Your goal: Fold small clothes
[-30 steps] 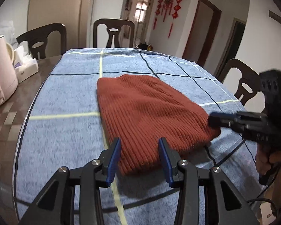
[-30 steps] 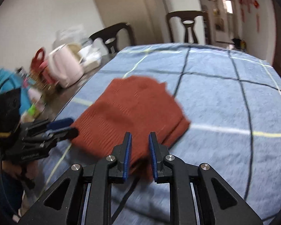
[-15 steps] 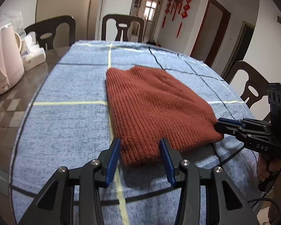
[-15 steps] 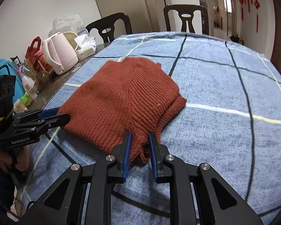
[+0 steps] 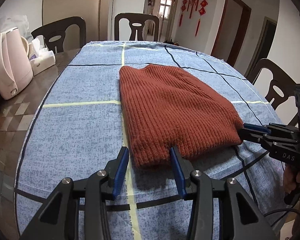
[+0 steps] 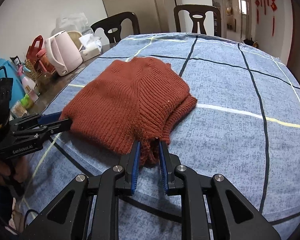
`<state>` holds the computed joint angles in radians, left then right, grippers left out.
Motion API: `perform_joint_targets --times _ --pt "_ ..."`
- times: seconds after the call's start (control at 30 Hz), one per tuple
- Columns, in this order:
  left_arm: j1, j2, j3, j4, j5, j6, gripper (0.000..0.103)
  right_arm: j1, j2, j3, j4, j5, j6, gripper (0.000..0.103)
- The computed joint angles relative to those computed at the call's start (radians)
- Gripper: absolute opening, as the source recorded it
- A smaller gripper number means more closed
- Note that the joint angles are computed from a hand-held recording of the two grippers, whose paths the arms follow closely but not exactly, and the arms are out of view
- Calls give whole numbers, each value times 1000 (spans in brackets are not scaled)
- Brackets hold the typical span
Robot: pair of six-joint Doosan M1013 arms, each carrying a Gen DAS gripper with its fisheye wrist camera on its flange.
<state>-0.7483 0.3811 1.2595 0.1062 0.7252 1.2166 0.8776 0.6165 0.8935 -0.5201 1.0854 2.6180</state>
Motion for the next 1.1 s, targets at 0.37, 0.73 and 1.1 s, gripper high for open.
perform_joint_targets --times 0.37,0.73,1.1 --pt "-24 -27 29 125 38 -48 45 26 -29 33 -38 47 29 48" --pt "-20 -46 69 175 83 -120 50 47 -55 87 -72 134 70 50" --pt "-18 -41 69 160 110 -123 69 46 -28 57 -48 178 16 61"
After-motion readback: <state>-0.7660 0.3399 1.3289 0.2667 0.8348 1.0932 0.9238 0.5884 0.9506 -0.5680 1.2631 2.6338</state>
